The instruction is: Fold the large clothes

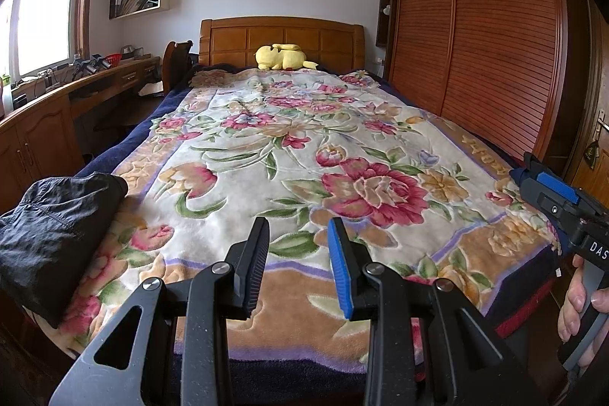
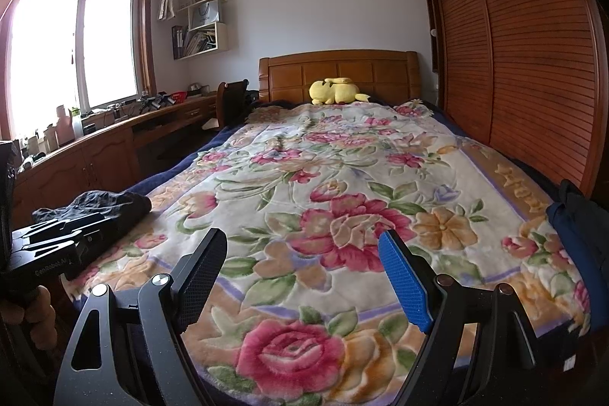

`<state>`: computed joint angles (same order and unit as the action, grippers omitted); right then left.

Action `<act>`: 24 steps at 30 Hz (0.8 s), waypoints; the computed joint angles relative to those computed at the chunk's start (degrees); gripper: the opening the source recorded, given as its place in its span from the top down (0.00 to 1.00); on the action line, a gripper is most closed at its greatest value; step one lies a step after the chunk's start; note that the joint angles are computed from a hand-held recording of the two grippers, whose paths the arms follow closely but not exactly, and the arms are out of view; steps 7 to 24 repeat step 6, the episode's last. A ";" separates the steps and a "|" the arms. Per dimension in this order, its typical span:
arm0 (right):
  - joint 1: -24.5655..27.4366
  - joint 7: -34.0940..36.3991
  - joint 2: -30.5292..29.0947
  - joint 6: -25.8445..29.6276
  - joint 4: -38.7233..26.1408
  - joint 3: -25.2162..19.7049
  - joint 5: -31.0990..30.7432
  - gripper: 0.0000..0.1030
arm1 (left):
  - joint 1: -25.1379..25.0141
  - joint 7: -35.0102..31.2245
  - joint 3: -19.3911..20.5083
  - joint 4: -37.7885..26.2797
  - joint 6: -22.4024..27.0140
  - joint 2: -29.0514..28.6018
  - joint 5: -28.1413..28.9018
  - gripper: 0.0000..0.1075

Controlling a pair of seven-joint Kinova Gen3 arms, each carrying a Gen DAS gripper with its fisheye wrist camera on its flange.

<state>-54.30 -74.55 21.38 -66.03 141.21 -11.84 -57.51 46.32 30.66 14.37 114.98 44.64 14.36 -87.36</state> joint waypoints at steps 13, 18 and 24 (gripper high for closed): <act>0.48 -0.18 -0.28 0.46 0.22 0.09 0.70 0.19 | -0.08 0.23 0.06 0.15 -0.01 -0.04 -0.16 0.70; 0.48 -0.18 -0.28 0.46 0.22 0.09 0.70 0.19 | -0.08 0.23 0.06 0.15 -0.01 -0.04 -0.16 0.70; 0.48 -0.18 -0.28 0.46 0.22 0.09 0.70 0.19 | -0.08 0.23 0.06 0.15 -0.01 -0.04 -0.16 0.70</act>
